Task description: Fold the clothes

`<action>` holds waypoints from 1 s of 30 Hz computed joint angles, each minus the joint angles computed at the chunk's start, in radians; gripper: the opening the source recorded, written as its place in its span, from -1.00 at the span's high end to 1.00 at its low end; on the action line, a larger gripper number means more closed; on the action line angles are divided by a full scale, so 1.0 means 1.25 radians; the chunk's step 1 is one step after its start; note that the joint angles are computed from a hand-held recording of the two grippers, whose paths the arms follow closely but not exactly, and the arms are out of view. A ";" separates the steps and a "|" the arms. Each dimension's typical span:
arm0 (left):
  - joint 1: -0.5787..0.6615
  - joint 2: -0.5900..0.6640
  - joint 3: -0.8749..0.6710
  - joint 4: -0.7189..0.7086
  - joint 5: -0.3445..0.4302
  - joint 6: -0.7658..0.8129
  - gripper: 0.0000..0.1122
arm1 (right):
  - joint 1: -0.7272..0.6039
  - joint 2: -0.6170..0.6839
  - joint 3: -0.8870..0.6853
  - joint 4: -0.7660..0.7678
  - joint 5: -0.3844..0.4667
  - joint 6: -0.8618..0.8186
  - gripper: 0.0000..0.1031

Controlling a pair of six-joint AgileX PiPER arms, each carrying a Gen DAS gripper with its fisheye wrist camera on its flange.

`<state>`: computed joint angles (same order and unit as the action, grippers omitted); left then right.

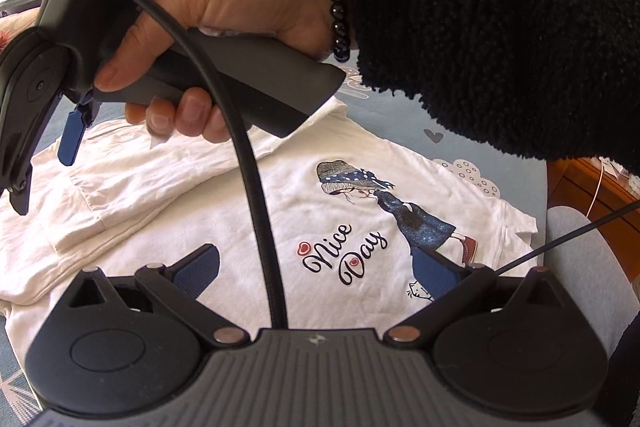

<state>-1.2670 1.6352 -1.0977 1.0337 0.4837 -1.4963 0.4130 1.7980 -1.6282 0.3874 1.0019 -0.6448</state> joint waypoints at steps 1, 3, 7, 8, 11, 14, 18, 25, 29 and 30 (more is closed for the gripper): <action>0.000 -0.001 0.001 0.001 -0.001 -0.002 -0.81 | 0.000 -0.001 -0.005 0.006 0.005 0.001 -0.23; -0.001 -0.006 0.007 0.008 -0.006 -0.010 -0.81 | 0.006 -0.014 -0.009 -0.025 -0.005 0.006 -0.23; -0.004 -0.018 0.021 0.034 -0.022 -0.035 -0.81 | -0.027 -0.047 -0.011 -0.068 -0.008 -0.010 -0.23; -0.004 -0.020 0.023 0.041 -0.029 -0.041 -0.81 | -0.044 -0.054 -0.012 -0.074 -0.007 -0.017 -0.23; -0.008 -0.022 0.024 0.050 -0.038 -0.045 -0.81 | -0.117 -0.077 -0.010 -0.121 -0.023 -0.031 -0.30; -0.008 -0.028 0.034 0.084 -0.076 -0.071 -0.81 | -0.208 -0.079 -0.014 -0.174 -0.040 -0.016 -0.31; -0.001 -0.040 0.060 0.203 -0.151 -0.183 -0.81 | -0.361 -0.052 -0.032 -0.162 -0.040 0.009 -0.31; 0.020 -0.023 0.070 0.231 -0.143 -0.241 -0.82 | -0.621 0.003 0.001 0.083 -0.026 -0.054 -0.31; 0.050 -0.003 0.069 0.153 -0.131 -0.200 -0.81 | -0.684 0.016 0.048 0.240 0.002 -0.150 -0.10; 0.054 0.003 0.067 0.132 -0.126 -0.185 -0.81 | -0.678 0.015 0.056 0.266 0.010 -0.173 0.02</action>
<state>-1.1994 1.6389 -1.0140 1.1982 0.3258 -1.7271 -0.4350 1.8166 -1.5578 0.7204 1.0147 -0.8605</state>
